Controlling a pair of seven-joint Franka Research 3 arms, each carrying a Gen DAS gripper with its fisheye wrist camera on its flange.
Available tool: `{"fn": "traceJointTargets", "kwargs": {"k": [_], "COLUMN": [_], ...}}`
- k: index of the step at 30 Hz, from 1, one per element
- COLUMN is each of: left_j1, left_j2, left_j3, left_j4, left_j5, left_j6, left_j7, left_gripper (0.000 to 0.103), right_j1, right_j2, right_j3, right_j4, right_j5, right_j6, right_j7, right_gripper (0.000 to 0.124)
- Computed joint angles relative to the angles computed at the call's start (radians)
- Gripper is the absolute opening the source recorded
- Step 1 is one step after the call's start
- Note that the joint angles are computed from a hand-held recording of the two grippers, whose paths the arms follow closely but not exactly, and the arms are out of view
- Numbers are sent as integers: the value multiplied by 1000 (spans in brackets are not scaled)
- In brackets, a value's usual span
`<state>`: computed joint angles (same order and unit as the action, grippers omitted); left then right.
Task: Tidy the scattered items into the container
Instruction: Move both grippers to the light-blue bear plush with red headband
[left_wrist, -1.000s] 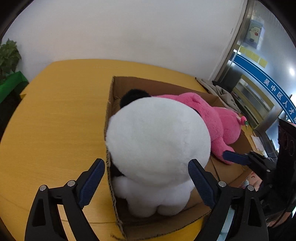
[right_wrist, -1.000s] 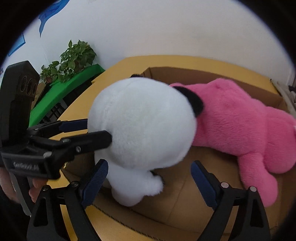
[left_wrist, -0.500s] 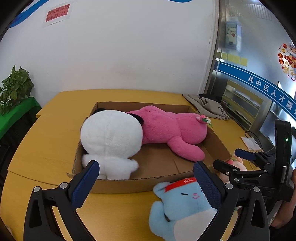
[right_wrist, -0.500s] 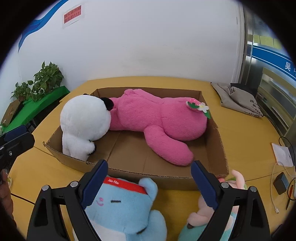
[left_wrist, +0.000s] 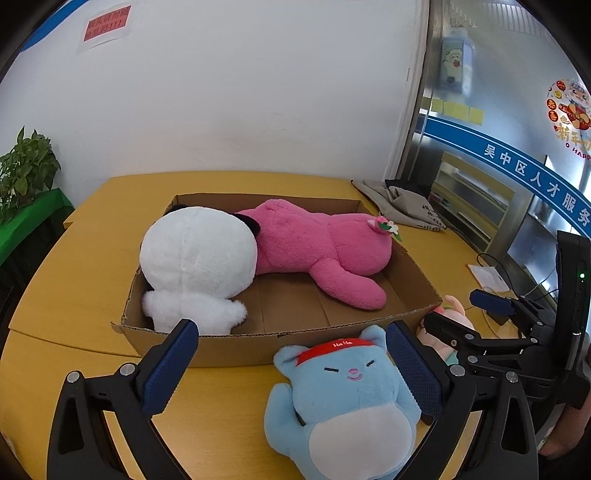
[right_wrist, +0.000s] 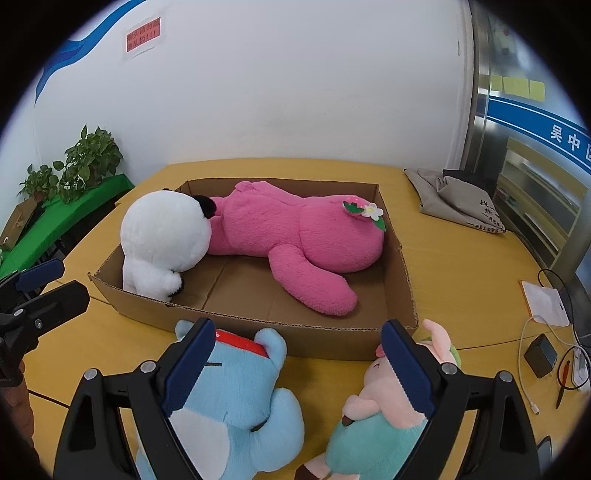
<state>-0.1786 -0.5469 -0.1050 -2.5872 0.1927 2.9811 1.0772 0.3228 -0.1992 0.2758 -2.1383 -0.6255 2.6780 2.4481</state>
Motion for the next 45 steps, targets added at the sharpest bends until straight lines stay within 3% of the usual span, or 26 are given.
{"fn": "traceJointTargets", "kwargs": {"k": [7,25,27,30,33,35,38,39,40,45], "left_j1": [-7,-96,-129,-218,-382,-453,-546,-604,-653,-778], "left_j2": [-9,-18,-13,8,48,83,128,122,113,96], "left_j3": [2,86,119,202,354,422,503,554,598,718], "left_j4": [-11,-46,-54,-61,-54,-41,-34,-39,-42,-28], "left_j5": [-1,-97,-126,-198,-335,-419,-546,-621,-688,-885], "left_j6": [-7,-1,1,-9,-35,-61,-71,-55,-48,-95], "left_j7": [3,80,106,183,327,396,507,563,610,787], "left_gripper": [103,103,103,103,103,103,103,103,103,103], "right_j1": [6,-1,2,49,104,155,162,166,159,130], "right_j2": [-3,-31,-40,-57,-51,-21,19,27,32,43], "right_j3": [3,8,2,-46,-76,-101,-96,-102,-97,-59], "right_j4": [-8,-46,-64,-120,-159,-165,-177,-182,-181,-175], "right_j5": [5,26,48,209,374,508,632,688,701,669], "right_j6": [-6,-19,-7,61,92,87,131,152,155,151], "right_j7": [2,17,0,-154,-336,-480,-540,-561,-565,-554], "right_gripper": [92,92,92,92,92,92,97,99,99,101]}}
